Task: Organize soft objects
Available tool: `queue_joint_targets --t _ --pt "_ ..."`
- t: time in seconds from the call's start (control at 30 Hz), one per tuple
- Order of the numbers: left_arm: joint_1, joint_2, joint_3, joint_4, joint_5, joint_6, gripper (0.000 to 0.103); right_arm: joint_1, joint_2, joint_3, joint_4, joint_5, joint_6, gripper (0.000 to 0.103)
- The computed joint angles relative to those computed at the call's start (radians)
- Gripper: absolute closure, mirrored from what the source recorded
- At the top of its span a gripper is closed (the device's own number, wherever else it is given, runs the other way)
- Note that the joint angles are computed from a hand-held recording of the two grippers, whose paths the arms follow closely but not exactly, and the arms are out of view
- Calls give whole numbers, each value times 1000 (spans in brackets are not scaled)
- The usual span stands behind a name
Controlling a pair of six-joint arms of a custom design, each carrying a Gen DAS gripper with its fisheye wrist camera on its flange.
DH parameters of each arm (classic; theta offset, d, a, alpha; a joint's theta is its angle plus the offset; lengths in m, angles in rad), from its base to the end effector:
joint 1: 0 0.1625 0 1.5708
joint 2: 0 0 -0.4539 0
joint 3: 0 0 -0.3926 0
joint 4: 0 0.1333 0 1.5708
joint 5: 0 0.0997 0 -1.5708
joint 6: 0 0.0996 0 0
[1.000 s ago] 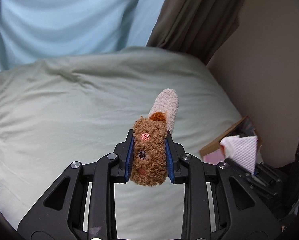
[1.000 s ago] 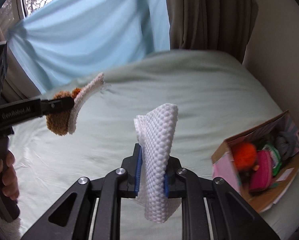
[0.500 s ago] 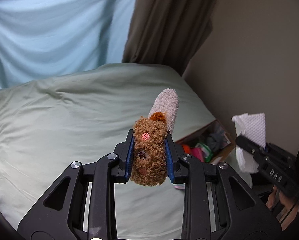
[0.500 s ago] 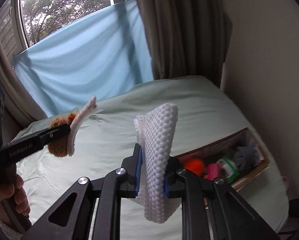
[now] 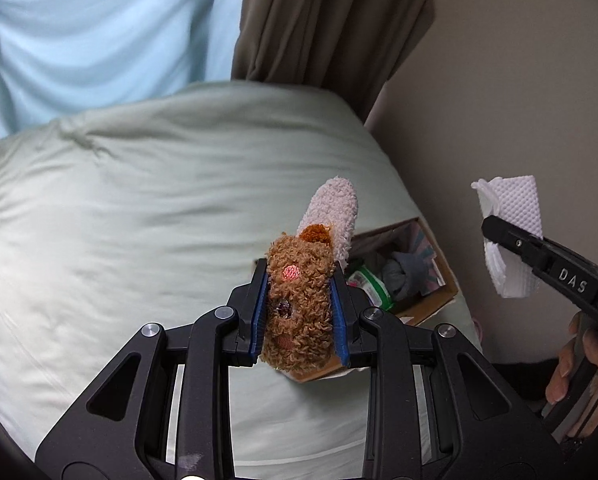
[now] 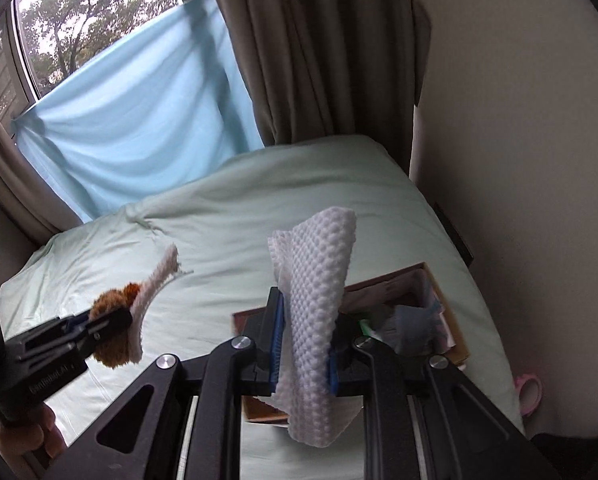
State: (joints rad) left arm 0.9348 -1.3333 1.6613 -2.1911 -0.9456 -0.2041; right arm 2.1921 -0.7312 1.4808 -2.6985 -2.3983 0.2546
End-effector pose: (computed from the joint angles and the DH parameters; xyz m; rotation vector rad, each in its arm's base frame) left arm -0.2006 -0.5942 0.4286 0.4366 2.5680 -0.6926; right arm 0.4811 -0.5691 0.1723 0.2399 -2.4021 0.8648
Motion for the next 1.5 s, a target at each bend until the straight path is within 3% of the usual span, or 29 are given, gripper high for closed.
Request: queue_joint_targets --t 0.43,0.7,0.77,0.8,0.83,0.87,0.9,0.93,0.97,1.5 --pt "16 198 -15 106 22 -194 79 -188 -40 23 171 217 31 87" --pt "41 237 -16 178 54 -258 78 -239 -7 4 218 266 27 87" --pt "38 244 -23 194 70 -269 72 -250 1 -5 222 274 24 86" --pt "39 247 -24 194 71 -269 68 -253 9 -18 236 272 30 84" --pt "42 247 -25 190 65 -269 54 -258 18 -32 256 273 36 76" --pt "45 246 -26 186 53 -273 27 -262 25 -42 267 276 39 57" --pt "48 244 -24 180 46 -281 14 -264 28 -45 268 280 38 45" --pt "48 239 -16 165 42 -282 1 -269 31 -45 260 292 31 20" --pt "49 235 -11 158 37 -284 0 -271 32 -46 260 297 25 5" --pt "12 147 18 204 44 -278 0 -214 3 -12 244 246 13 2"
